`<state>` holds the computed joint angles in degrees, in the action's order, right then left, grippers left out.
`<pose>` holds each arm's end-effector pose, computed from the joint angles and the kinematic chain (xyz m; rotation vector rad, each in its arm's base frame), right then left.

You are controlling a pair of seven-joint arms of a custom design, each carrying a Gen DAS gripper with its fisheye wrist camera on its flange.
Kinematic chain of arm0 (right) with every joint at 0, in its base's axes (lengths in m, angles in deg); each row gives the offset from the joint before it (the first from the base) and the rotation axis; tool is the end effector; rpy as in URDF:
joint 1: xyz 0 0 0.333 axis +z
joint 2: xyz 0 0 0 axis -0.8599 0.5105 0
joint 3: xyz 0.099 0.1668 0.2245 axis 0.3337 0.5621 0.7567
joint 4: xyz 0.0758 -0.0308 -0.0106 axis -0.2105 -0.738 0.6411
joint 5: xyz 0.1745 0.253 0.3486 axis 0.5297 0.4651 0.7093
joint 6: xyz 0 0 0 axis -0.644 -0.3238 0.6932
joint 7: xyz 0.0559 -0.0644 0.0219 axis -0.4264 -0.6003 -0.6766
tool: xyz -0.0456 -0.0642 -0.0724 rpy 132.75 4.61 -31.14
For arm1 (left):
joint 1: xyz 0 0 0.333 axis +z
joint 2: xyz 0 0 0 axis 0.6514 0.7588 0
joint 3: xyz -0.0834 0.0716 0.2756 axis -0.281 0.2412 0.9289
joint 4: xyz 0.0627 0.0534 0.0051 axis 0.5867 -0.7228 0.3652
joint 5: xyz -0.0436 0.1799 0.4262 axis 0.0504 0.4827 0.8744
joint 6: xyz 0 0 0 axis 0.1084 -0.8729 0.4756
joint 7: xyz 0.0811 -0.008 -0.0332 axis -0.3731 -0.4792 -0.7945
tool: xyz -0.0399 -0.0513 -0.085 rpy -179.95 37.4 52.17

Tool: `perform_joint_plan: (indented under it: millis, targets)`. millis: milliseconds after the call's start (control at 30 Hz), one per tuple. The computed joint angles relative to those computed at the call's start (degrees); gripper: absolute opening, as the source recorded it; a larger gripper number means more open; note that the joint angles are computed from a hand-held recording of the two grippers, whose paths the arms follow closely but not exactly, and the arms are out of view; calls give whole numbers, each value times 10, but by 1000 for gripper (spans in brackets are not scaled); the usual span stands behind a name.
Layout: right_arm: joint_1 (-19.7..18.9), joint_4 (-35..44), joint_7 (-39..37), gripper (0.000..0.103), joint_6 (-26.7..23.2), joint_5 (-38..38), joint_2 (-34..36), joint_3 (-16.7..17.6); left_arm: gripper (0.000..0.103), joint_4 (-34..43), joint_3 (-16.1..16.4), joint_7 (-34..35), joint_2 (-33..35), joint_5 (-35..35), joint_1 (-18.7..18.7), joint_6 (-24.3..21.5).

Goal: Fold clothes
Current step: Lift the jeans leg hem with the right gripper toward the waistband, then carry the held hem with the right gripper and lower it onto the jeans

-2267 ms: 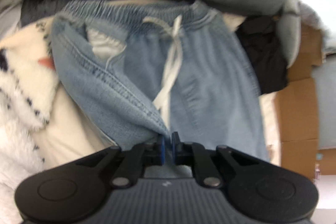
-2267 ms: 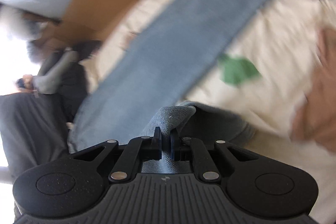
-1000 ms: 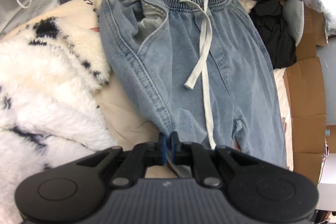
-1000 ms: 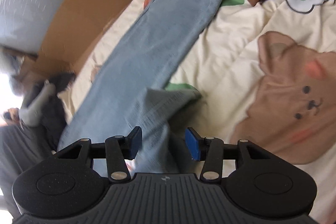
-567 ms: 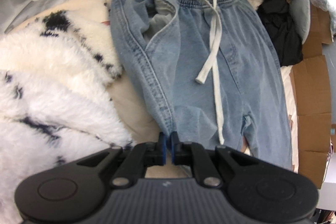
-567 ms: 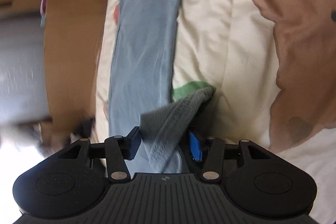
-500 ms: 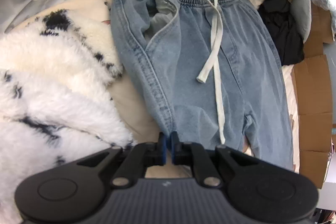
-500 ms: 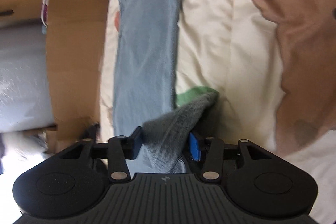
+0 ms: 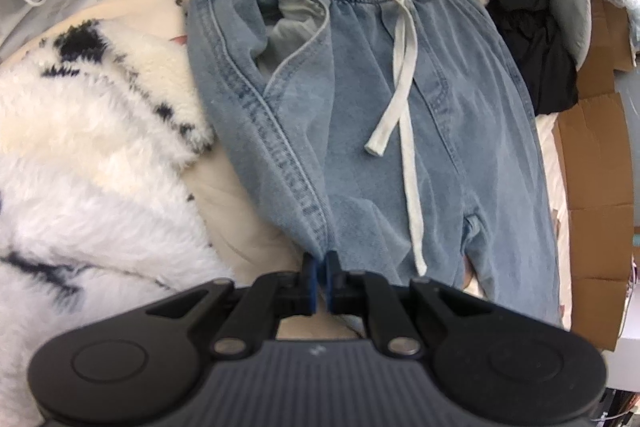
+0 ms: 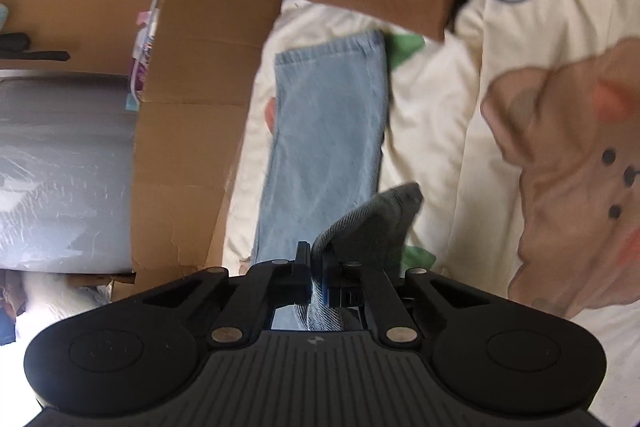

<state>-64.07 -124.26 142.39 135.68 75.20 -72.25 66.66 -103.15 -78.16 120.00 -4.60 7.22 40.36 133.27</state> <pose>0.4899 -0.1650 0.5494 -0.3901 2.1857 0.1456 0.5187 -0.0040 0.5530 2.5074 -1.4372 0.6093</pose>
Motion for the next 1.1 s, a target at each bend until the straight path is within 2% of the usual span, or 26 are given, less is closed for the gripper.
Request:
perform_joint_plan:
  millis: [167, 567, 733, 867, 1000, 1100]
  targets:
    - [13, 42, -29, 2, -11, 9, 4, -10, 4, 1, 5, -22, -3, -36, -2, 25]
    - [75, 239, -143, 2, -30, 112, 94, -19, 4, 15, 16, -35, 2, -88, -10, 79]
    - [81, 294, -167, 2, -43, 149, 114, -14, 4, 5, 19, -49, -14, -97, -8, 83]
    - [84, 326, -183, 2, -57, 168, 125, -11, 4, -7, 26, -43, -34, -88, -7, 67]
    - [77, 332, -178, 2, -60, 155, 122, -2, 5, -19, 23, -37, -38, -76, -9, 59]
    - [63, 307, -158, 2, -66, 121, 104, 2, 5, -17, 17, -10, -29, -51, -13, 48]
